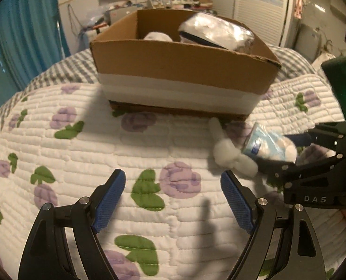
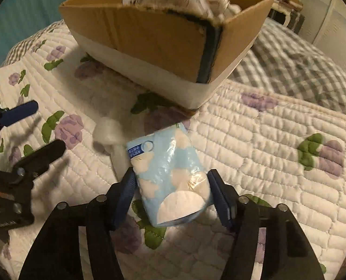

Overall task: Organize soft objects
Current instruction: 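Grasp the light-blue tissue pack with the right gripper while the left gripper grasps a white sock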

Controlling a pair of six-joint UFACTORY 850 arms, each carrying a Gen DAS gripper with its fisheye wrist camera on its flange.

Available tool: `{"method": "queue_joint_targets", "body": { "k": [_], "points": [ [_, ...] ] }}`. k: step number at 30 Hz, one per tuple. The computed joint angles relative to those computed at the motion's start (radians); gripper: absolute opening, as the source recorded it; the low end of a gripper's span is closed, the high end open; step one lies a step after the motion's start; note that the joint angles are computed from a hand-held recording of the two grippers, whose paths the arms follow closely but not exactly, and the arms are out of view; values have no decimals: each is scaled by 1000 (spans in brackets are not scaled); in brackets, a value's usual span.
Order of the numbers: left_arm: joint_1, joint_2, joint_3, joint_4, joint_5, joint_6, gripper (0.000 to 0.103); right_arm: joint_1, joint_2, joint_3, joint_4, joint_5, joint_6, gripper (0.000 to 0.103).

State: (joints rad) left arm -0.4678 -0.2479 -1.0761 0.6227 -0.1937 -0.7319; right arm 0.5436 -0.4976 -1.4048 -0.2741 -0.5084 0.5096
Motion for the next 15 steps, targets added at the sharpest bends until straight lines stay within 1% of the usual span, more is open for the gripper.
{"method": "queue_joint_targets", "body": {
  "k": [2,3,5,6,8,9,12,14,15],
  "points": [
    [-7,-2,-5,-79,-2,79,84,5,41,42,-79,24,92,60],
    [-12,-4,-7,-143,-3,146,84,7,60,62,-127,36,151,60],
    [-20,-13,-20,-246,-13,256,84,12,91,94,-236,39,285,60],
    [-24,-20,-28,-263,-18,272,83,12,103,107,-269,41,332,60],
    [-31,-33,-40,-276,-13,275,82,10,123,130,-323,40,419,60],
    [-34,-38,-44,-259,1,250,82,5,132,140,-344,44,455,60],
    [-42,-68,-74,-268,7,250,82,-17,152,164,-300,93,459,60],
    [-48,-93,-95,-215,14,201,81,-27,165,179,-266,109,455,60],
    [-51,-104,-104,-169,14,158,77,-31,175,190,-256,118,458,60]
  ]
}}
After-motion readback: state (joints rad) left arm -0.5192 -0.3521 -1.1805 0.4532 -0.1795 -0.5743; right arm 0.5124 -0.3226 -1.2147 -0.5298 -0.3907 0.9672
